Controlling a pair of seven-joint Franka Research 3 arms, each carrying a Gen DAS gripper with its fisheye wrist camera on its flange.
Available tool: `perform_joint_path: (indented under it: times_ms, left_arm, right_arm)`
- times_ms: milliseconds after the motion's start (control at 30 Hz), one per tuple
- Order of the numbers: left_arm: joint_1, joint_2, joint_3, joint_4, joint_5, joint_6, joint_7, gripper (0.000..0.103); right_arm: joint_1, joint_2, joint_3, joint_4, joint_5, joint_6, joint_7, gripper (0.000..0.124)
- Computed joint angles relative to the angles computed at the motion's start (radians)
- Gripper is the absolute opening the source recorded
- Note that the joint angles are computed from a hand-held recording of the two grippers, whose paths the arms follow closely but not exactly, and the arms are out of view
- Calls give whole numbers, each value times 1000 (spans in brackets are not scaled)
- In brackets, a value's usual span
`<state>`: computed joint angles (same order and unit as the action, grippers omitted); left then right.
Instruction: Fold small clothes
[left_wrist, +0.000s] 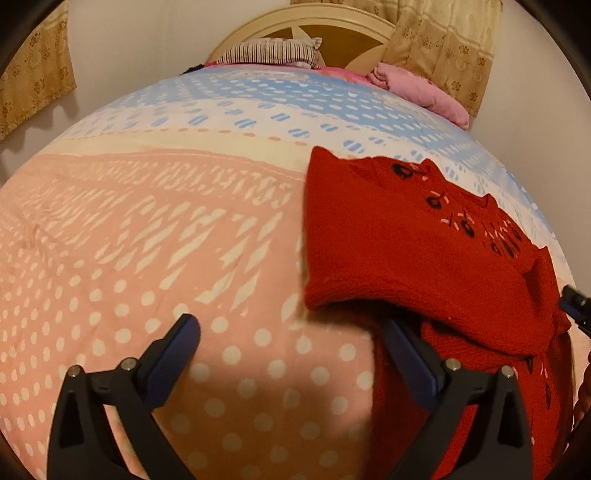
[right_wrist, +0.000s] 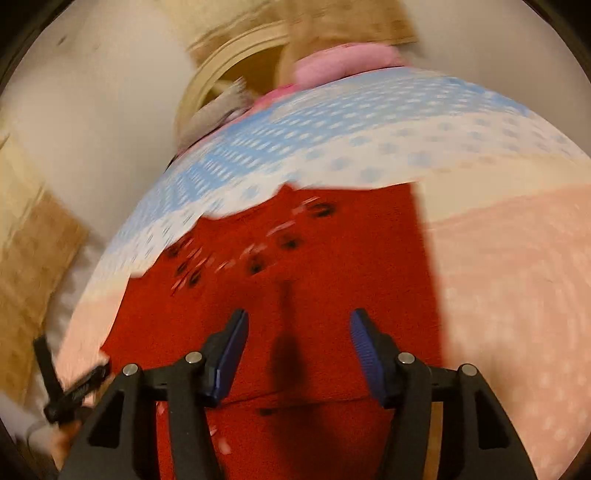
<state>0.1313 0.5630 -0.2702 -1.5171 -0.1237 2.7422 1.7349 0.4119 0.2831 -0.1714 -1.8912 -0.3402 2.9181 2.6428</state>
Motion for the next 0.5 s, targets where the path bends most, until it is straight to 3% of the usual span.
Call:
perform_joint_path:
  times_ms: [67,133,167,300,467,500]
  left_arm:
    - [64,-25,-71,-58,-76,71,64,102]
    - [128,-32,-144,-84,-155,99,142,102]
    - [138,-36,-154,-93,-177,108,158,103]
    - [80,-34,-93,-71,-142,74,136,103]
    - [86,-67,-118,-135,-136,163,210,103]
    - [68,-70,-101,-137,-113,165,203,103]
  right_arm:
    - [-47,52,86,88,93,-85,-151,59]
    - [-35,93,89,152,116,-160,-190,59]
    - [-23,110,80,175,112,-185,-189,59]
    - [6,116,55,177,88,-186,-193,28]
    - [13,105,45,159,68,-173,-199,21]
    - [11,115,47,173,71,-178,-202,21]
